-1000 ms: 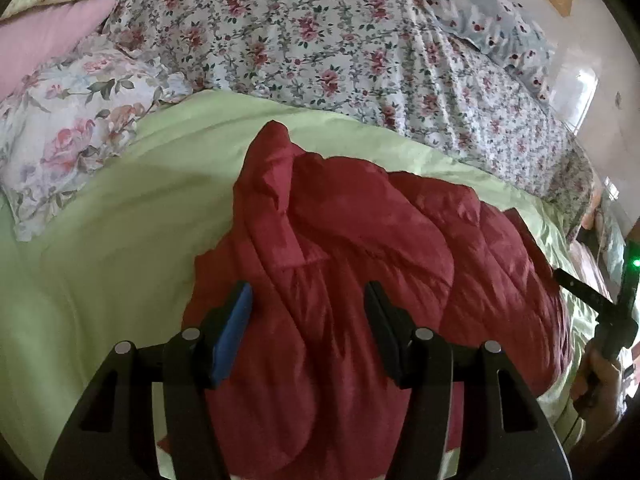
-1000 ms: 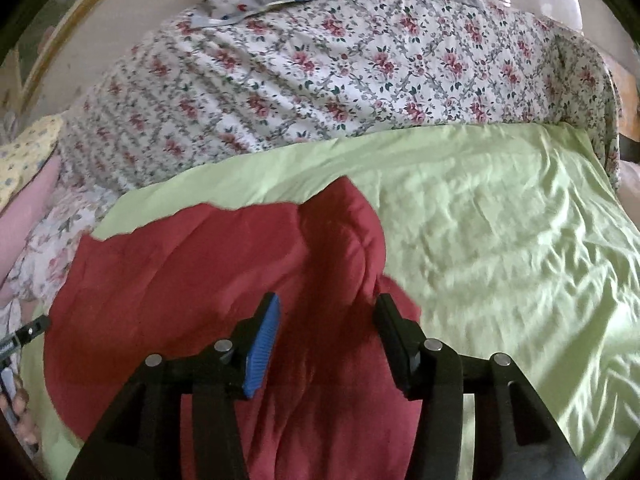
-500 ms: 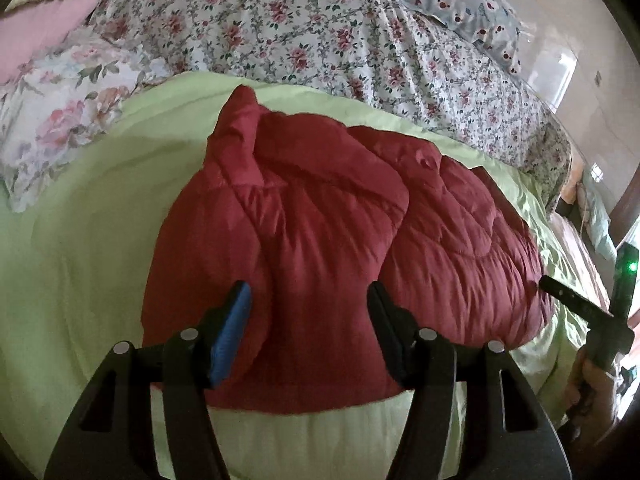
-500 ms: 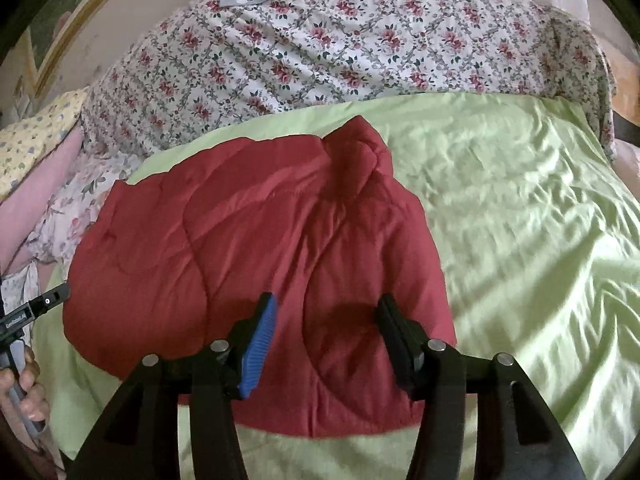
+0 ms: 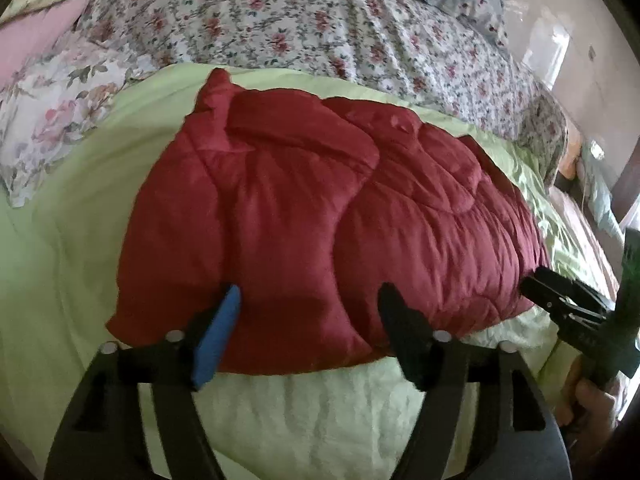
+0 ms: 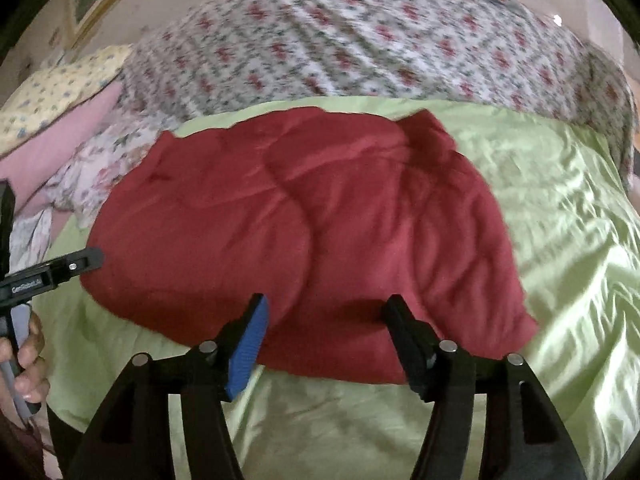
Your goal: Fold large clothes
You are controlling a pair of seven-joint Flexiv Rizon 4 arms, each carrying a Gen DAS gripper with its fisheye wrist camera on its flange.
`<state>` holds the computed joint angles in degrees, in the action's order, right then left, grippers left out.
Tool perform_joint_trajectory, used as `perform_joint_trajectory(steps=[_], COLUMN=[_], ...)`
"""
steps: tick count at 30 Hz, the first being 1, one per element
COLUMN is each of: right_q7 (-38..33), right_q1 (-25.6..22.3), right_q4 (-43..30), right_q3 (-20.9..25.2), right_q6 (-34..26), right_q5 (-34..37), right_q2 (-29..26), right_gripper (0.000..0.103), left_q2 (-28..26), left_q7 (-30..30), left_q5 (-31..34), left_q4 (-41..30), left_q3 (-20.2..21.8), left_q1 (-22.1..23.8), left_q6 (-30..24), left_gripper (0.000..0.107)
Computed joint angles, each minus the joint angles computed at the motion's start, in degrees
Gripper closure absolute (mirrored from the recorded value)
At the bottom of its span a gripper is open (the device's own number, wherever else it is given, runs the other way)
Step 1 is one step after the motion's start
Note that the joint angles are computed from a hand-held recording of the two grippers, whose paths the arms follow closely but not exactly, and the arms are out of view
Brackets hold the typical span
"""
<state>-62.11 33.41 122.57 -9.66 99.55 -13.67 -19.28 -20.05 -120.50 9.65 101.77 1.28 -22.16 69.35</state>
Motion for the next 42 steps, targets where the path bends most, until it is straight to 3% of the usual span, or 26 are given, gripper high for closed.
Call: perform_joint_trajectory(steps=[12,22,29,37,42], right_q7=[-1.60,-0.82,-0.90,-1.45,-2.46], right_q1=[0.93,1.42,-2.54,-13.83,-16.22], right_q4=[-2.45,-4.00,-8.30,-16.44,-17.56], right_q3=[0.23,-1.23,1.99,11.50,13.40], right_q6=[-0.49,-1.80,-5.52,-12.11,-11.06], right_q5=[-1.01,-1.82,-5.13,-4.01,-2.91], right_q2=[-1.74,-2.72,-5.38,-9.62,-11.23], right_gripper=[0.032,0.027,0.025,0.025,0.024], left_q2=[-2.32,-4.09,-7.29,-8.77,-9.29], left_q7=[-2.24,-3.84,-2.83,-4.04,-3.97], left_q5=[4.45,6.44,4.17,4.74,4.70], left_q4=[-7.13,-10.12,-12.04,-14.04,-15.69], left_q3=[0.45,0.72,0.75,1.84,1.81], left_q1=[-2.97,-2.55,-1.49,-2.09,-1.93], left_q6=[-9.44,-12.08,-12.94,-14.15,-16.17], left_gripper=[0.024,0.020,0.004,0.004,0.004])
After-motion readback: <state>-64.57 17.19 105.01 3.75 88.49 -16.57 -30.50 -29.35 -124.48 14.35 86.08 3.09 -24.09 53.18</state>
